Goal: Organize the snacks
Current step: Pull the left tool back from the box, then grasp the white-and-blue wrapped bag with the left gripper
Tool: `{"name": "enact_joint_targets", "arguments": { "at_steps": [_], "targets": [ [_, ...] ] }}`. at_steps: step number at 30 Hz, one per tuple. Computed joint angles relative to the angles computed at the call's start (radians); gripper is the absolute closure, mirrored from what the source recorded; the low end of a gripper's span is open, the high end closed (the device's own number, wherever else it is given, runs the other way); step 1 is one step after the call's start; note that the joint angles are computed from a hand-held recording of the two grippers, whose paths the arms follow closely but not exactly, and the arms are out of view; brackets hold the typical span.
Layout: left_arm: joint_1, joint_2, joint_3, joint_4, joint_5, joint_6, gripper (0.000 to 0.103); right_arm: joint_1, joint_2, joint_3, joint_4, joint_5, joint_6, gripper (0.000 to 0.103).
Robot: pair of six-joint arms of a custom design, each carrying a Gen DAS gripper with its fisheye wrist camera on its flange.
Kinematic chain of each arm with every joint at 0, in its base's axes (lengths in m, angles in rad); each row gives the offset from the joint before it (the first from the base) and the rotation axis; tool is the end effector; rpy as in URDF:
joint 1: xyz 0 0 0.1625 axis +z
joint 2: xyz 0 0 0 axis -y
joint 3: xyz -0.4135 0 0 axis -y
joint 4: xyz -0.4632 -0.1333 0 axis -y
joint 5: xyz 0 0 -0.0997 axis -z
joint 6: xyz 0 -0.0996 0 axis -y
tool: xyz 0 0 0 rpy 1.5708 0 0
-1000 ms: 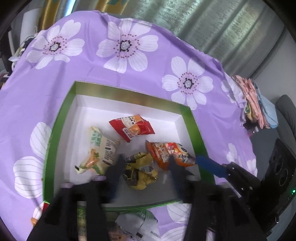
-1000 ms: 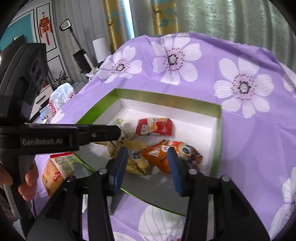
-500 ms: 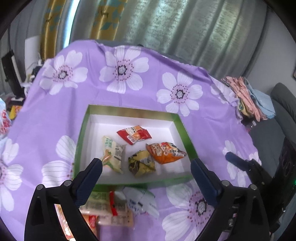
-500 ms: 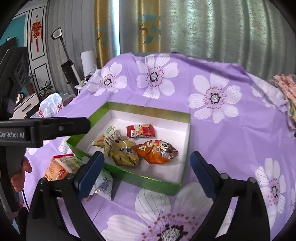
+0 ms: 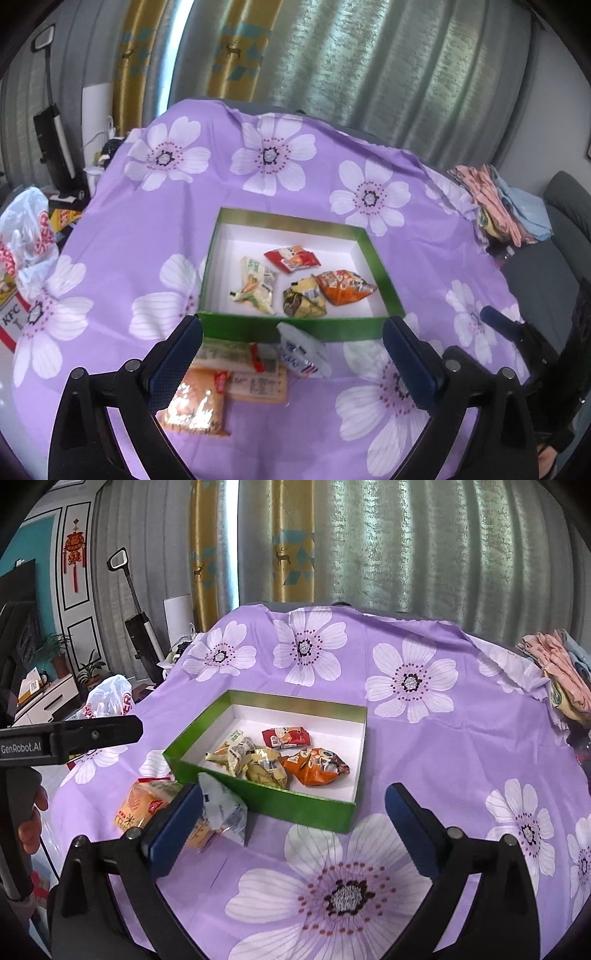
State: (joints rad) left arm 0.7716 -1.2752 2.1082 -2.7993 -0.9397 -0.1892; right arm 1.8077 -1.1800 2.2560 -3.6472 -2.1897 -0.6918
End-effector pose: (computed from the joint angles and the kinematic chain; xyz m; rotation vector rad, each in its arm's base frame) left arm -0.2639 -0.5247 0.1795 0.6268 2.5651 -0.8728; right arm 0.1907 -0.4679 0.1773 0.6273 -2.0917 0.9904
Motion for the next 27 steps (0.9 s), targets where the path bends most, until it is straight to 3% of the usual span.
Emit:
{"name": "enact_joint_targets", "arguments": {
  "at_steps": [17,27],
  "targets": [
    [-0.014,-0.081,0.072,0.037,-0.04,-0.028,0.005,0.044,-0.008,0.049,-0.015,-0.023,0.027,0.003],
    [-0.002,-0.08,0.083,0.046,-0.034,-0.042,0.005,0.028,0.007,0.047,0.015,-0.015,0.051,0.003]
  ]
}}
